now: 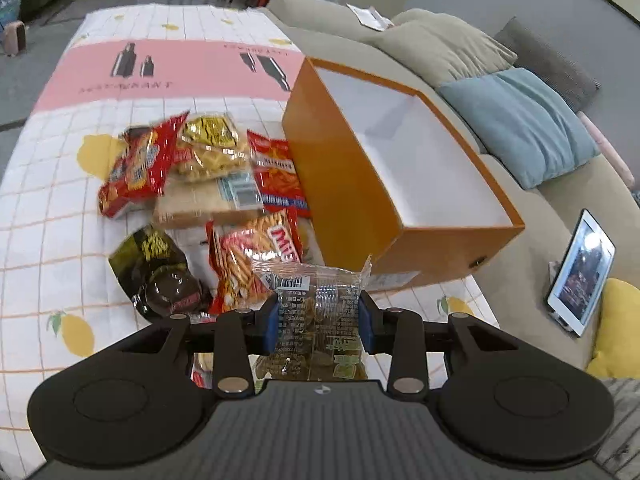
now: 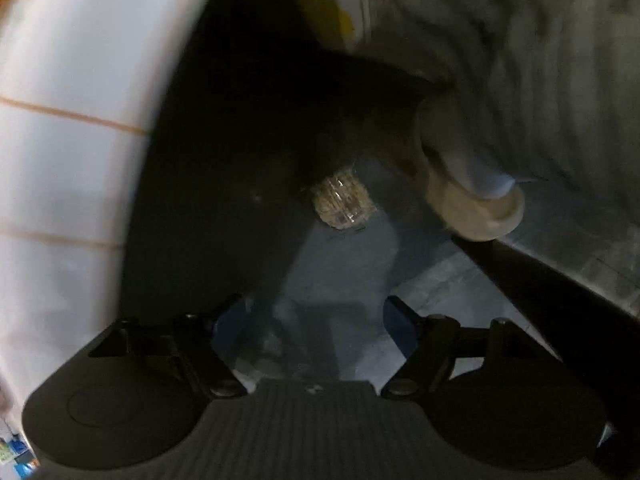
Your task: Organize snacks
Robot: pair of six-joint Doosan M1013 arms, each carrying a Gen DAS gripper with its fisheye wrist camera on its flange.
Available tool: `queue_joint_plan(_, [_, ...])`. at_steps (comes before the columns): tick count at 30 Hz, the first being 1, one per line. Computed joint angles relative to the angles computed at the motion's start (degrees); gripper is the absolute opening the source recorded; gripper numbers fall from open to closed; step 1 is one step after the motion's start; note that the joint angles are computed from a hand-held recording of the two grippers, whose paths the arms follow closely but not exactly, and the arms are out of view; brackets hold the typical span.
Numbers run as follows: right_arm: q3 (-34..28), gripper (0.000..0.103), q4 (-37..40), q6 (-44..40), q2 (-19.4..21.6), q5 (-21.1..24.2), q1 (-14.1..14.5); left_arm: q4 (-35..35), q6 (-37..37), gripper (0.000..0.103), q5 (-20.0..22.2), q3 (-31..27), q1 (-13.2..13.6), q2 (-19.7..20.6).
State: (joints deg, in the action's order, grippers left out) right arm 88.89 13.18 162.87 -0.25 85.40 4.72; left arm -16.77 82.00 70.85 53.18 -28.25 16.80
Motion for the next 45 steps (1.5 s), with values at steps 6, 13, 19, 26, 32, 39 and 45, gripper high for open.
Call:
queue_joint_plan(6, [1.0,0.071,-10.7,-3.5,4.9,2.2,4.3,0.4,0.9,0.043,1.0,0.0,0.5,0.5])
queue_joint_plan(13, [7.8,0.067,-7.9,-2.1,5.1,-10.4,3.3,0.0,0.8,0.043,1.4,0.4,0.8,0.5])
queue_joint_plan(19, [9.0,0.062,-10.9,-3.4,8.4,-10.7,2.6,0.4,1.1,0.043,2.1,-0.1,0.4,1.0])
queue_joint_plan(26, [13.9,0.074,-9.7,-7.7,9.8,-17.5,1.4,4.9,0.5,0.043,5.1,-1.4,-1.2,2.5])
queue_joint_plan(32, [17.6,0.099,-13.0,-9.6,8.5,-25.1,2.3,6.6,-0.8,0.043,5.9,-2.6,-2.1,3.8])
queue_joint_plan(39, [19.5,0.1,-12.6,-8.3,7.6,-29.6,2.8,7.7,0.4,0.043,7.1,-2.7,-3.2,4.2])
queue_joint_plan(45, [17.2,0.099,-19.9,-17.5,9.4,-27.6,6.3,8.1,-0.8,0.043,7.2,-3.0,-3.1,4.3])
